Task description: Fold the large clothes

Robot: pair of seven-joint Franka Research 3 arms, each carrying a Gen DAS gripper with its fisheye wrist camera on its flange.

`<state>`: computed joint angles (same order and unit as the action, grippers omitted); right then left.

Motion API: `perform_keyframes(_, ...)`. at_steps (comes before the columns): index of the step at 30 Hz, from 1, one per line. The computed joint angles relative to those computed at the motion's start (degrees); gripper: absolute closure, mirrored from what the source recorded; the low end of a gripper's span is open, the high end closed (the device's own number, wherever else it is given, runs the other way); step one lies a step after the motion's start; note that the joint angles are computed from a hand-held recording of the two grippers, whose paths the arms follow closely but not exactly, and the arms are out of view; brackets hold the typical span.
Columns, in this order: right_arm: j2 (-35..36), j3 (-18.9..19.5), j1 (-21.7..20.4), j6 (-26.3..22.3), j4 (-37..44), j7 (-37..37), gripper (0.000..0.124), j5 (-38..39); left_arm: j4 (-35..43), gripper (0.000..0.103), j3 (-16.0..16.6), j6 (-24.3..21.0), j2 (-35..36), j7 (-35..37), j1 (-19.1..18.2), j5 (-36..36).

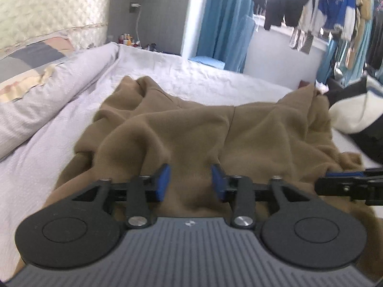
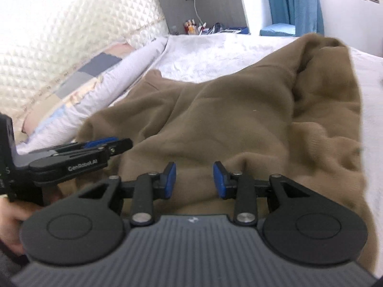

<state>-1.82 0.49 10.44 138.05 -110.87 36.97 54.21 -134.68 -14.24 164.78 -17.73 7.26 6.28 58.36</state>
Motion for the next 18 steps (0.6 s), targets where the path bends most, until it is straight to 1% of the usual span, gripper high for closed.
perform_keyframes(1,-1.0,-0.7,-0.7,-2.3,0.0,1.5,0.078,-1.5,-1.5,0.050,0.8,0.1,-2.1,0.9,-1.1,-2.2)
perform_keyframes(3,-2.2,-2.0,-2.0,-6.8,1.1,3.9,0.078,-3.5,-3.7,0.047,1.0,-2.6,-6.2,3.5,-3.1,-7.0)
perform_keyframes(6,-3.0,-3.7,-4.1,-14.1,3.8,6.6,0.077,-7.8,-6.5,0.043,2.9,-6.3,-12.2,9.4,-7.1,-16.3)
perform_keyframes(7,-3.3,-4.2,-5.0,-16.5,4.6,7.8,0.076,-10.5,-7.1,0.042,3.7,-8.9,-14.3,12.3,-8.6,-19.5)
perform_keyframes(8,-3.3,-4.6,-5.7,-18.4,5.5,8.9,0.075,-12.8,-7.1,0.041,4.0,-12.9,-16.2,14.9,-9.8,-22.5)
perform_keyframes(10,-2.6,-5.1,-7.2,-22.2,7.8,12.0,0.066,-17.2,-6.8,0.040,4.9,-20.7,-19.7,20.1,-12.0,-28.5)
perform_keyframes(12,-0.9,-5.5,-8.6,-26.8,10.4,16.8,0.061,-21.0,-6.7,0.039,5.6,-26.3,-22.5,23.5,-12.9,-33.1)
perform_keyframes(13,0.3,-5.8,-9.3,-29.4,11.9,19.7,0.061,-22.5,-6.2,0.038,5.7,-30.5,-23.8,24.9,-13.2,-35.3)
perform_keyframes(14,1.0,-5.9,-9.9,-31.2,12.9,21.0,0.061,-23.4,-6.0,0.037,5.6,-34.0,-24.9,25.8,-13.2,-37.0)
perform_keyframes(16,0.7,-5.4,-10.3,-30.9,12.3,20.1,0.061,-25.1,-6.2,0.035,5.8,-38.9,-27.0,27.2,-13.1,-39.5)
perform_keyframes(18,-0.1,-5.1,-10.4,-31.2,11.6,18.8,0.062,-25.4,-7.3,0.035,6.0,-41.8,-28.9,27.3,-12.5,-40.9)
